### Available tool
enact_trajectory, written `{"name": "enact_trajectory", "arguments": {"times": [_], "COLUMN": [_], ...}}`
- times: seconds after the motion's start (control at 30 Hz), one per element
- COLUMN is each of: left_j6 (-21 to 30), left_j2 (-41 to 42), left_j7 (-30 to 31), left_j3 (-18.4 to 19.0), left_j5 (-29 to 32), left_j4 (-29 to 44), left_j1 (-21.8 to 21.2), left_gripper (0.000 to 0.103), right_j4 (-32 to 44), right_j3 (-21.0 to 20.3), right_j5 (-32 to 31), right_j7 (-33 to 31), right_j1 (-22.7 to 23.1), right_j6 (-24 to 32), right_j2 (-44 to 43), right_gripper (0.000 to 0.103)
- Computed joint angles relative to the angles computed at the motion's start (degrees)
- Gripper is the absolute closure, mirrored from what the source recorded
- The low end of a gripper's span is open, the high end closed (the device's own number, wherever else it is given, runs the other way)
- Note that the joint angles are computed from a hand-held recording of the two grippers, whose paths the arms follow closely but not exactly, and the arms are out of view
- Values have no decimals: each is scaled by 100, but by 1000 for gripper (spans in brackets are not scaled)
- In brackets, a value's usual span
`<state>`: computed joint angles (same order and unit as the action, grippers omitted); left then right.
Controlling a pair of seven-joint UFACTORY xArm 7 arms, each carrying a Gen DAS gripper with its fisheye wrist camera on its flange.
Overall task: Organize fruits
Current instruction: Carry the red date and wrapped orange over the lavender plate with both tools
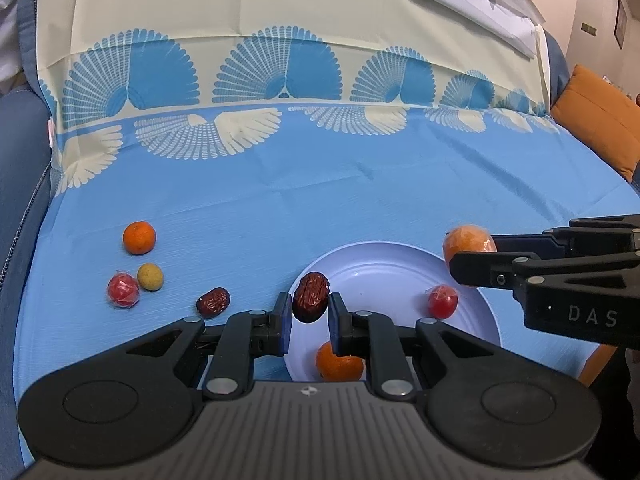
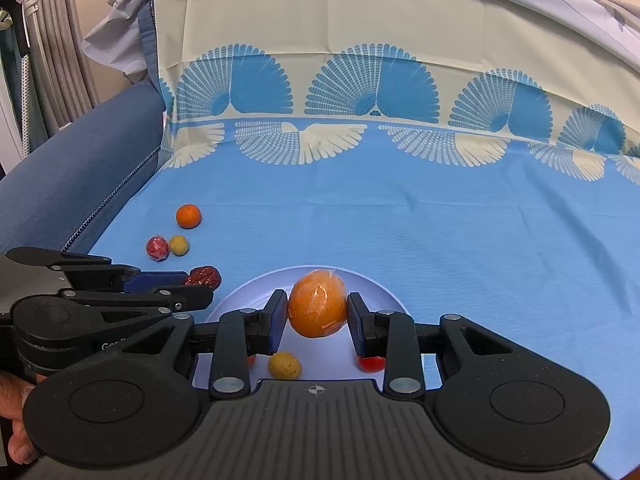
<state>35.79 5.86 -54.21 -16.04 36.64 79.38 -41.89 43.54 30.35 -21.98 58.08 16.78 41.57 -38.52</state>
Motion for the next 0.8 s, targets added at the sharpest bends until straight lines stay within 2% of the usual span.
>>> {"name": "enact_trajectory", "arguments": {"times": [0.8], "left_j6": [18], "left_j2": [31], "left_j7": [-8], "left_j3": [5], "left_j5": [-19], "left_j4": [70], "left_j1": [-28], "left_gripper": [83], "right_j4": [22], "right_j3": [-25], "right_j5": [-36], "right_j7": [-66], "right_j1": [37], "right_j6": [25], "right_j2": [58], "right_gripper": [69]}}
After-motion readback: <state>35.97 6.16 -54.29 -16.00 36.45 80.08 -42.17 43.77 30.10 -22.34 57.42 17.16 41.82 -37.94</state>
